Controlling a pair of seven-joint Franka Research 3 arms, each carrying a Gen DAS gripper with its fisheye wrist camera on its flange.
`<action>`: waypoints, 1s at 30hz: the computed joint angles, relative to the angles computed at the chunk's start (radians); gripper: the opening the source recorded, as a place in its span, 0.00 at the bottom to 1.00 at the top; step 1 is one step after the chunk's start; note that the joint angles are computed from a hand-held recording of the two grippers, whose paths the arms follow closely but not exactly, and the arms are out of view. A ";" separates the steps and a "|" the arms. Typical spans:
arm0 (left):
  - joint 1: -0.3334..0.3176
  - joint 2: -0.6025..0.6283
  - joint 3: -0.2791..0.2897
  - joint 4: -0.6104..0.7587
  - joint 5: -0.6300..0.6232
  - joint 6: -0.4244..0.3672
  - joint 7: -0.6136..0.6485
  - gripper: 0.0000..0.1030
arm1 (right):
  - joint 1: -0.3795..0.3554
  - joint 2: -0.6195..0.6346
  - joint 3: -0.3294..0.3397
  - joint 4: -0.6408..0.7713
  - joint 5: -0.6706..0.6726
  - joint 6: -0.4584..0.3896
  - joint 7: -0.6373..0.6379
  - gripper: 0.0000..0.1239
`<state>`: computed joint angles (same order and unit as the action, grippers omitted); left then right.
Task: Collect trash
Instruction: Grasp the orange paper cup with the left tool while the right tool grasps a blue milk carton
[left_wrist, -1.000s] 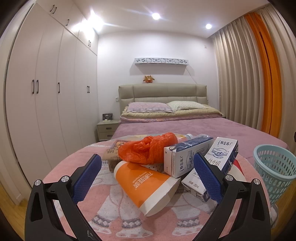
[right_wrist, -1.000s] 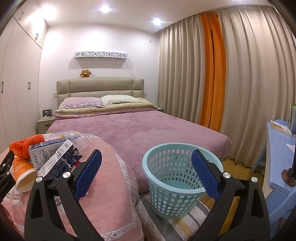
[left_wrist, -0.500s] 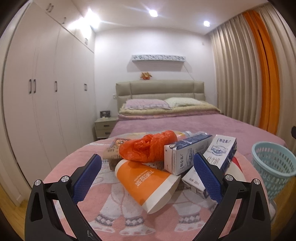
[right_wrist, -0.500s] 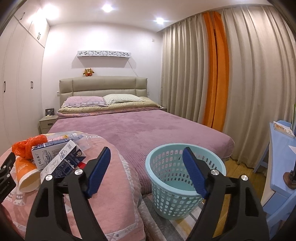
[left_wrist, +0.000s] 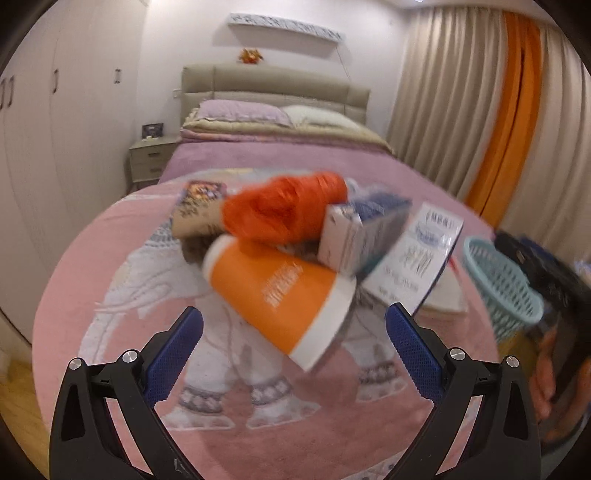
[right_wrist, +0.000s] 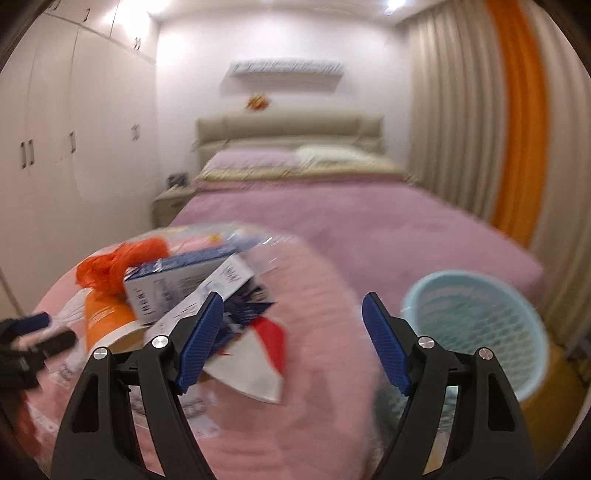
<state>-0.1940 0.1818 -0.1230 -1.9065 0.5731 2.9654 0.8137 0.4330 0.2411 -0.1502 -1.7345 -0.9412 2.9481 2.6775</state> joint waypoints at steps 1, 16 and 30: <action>-0.025 0.013 0.018 0.020 0.050 -0.029 -0.035 0.93 | -0.052 0.033 0.063 0.027 0.148 0.002 -0.144 0.60; 0.008 0.024 -0.017 0.044 -0.062 -0.149 0.101 0.76 | -0.105 0.244 0.189 0.312 0.678 -0.163 -0.706 0.43; 0.086 -0.135 0.004 -0.125 0.063 -0.122 -0.080 0.71 | 0.023 -0.026 0.123 -0.072 0.722 0.011 -0.766 0.44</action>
